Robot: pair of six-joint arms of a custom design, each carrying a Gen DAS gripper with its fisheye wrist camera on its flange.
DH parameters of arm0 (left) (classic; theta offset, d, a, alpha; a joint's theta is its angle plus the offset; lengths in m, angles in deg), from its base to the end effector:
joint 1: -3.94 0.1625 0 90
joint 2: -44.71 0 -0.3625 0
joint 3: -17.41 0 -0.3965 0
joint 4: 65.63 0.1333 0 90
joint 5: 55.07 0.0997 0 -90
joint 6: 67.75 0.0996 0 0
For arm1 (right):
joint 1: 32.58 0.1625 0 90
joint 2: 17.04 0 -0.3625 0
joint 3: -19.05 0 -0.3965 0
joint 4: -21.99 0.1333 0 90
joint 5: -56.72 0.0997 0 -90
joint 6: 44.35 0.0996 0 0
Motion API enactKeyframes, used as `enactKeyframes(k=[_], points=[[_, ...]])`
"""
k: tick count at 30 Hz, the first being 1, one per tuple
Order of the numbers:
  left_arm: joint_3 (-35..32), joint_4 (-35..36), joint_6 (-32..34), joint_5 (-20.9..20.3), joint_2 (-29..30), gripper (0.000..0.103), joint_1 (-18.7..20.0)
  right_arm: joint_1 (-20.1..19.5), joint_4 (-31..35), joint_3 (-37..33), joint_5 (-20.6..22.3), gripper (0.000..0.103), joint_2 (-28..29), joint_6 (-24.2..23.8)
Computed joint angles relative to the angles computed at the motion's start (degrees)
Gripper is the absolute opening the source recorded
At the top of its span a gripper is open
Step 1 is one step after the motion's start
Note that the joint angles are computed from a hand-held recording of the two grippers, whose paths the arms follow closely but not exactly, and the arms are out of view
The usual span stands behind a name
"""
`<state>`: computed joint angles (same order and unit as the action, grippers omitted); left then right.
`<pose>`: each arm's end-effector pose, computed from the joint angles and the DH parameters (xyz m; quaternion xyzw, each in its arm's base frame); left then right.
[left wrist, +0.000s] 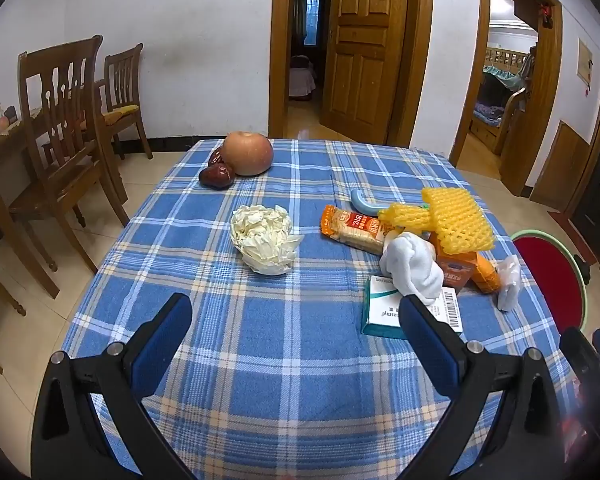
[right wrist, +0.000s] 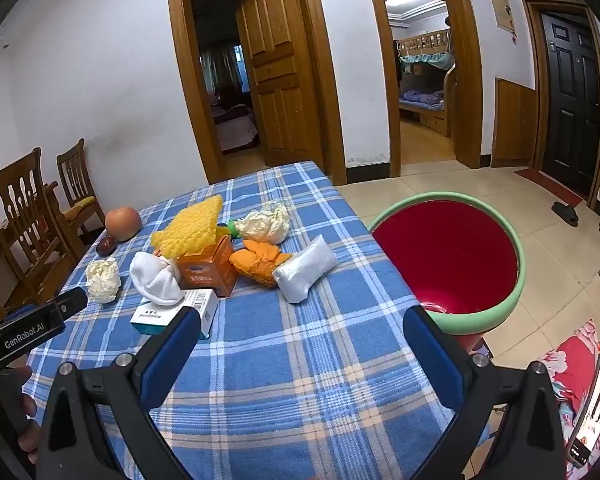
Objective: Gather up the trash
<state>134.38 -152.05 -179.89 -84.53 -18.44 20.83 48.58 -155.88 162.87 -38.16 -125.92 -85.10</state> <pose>-0.3286 -0.3297 0.0555 -0.0249 0.7949 -0.4607 0.3941 0.0700 -0.3621 0.2981 0.2276 -0.8652 0.3882 0.2213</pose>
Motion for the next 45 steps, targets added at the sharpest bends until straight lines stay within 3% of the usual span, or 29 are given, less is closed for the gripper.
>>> enactKeyframes(k=[45], points=[[0.1, -0.2, -0.1, 0.1, -0.2, 0.101, -0.1, 0.7, -1.2, -0.1, -0.9, 0.103, 0.3, -0.1]])
